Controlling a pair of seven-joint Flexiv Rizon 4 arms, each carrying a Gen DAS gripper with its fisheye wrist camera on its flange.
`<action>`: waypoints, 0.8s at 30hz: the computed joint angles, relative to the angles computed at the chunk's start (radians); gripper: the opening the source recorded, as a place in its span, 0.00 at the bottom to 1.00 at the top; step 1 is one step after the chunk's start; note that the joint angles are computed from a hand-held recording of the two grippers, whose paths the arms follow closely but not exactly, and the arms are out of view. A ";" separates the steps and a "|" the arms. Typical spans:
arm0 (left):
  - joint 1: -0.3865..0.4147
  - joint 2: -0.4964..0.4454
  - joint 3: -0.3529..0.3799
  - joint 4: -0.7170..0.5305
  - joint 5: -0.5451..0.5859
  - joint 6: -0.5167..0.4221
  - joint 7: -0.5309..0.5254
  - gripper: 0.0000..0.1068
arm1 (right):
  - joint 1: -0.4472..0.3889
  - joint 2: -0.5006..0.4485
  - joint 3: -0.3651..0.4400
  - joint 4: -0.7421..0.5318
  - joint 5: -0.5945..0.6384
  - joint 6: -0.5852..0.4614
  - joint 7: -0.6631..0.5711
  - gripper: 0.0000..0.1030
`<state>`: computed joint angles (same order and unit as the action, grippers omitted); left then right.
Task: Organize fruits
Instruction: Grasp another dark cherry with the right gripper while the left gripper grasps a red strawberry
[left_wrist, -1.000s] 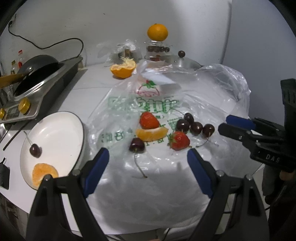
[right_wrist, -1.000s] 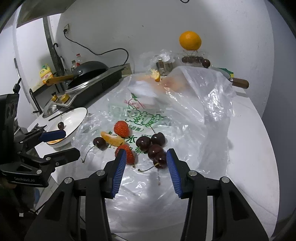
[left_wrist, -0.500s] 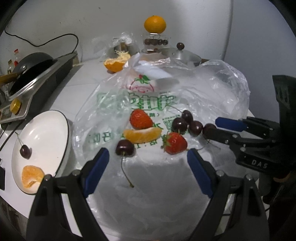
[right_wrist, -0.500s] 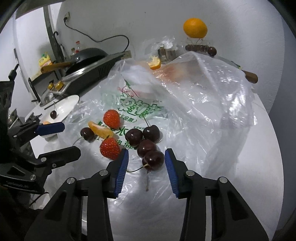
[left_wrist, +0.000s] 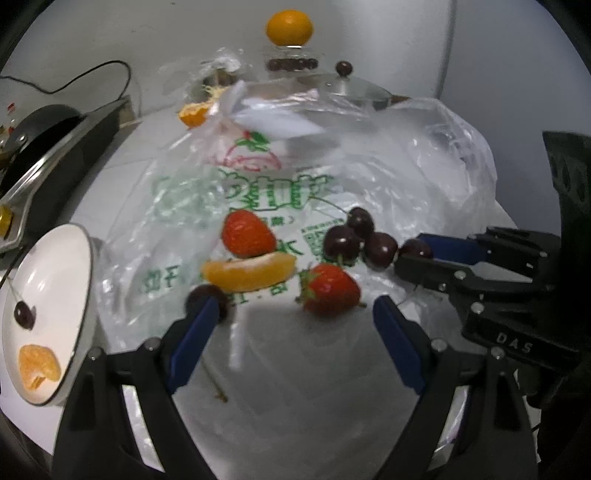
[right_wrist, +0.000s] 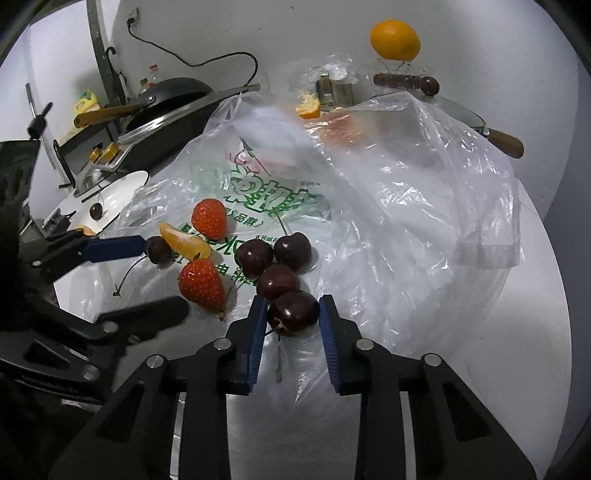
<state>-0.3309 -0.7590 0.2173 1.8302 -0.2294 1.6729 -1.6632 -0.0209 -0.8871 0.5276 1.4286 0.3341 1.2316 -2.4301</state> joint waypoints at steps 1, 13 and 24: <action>0.012 -0.002 -0.017 -0.006 0.005 -0.002 0.009 0.81 | -0.010 -0.001 0.010 -0.002 0.005 -0.004 -0.009 0.29; 0.078 -0.035 -0.101 -0.072 0.006 -0.058 0.026 0.80 | -0.064 0.007 0.037 -0.037 0.101 -0.038 -0.086 0.29; 0.073 -0.059 -0.094 -0.121 0.048 -0.098 -0.001 0.36 | -0.068 0.025 0.021 -0.032 0.158 -0.046 -0.120 0.30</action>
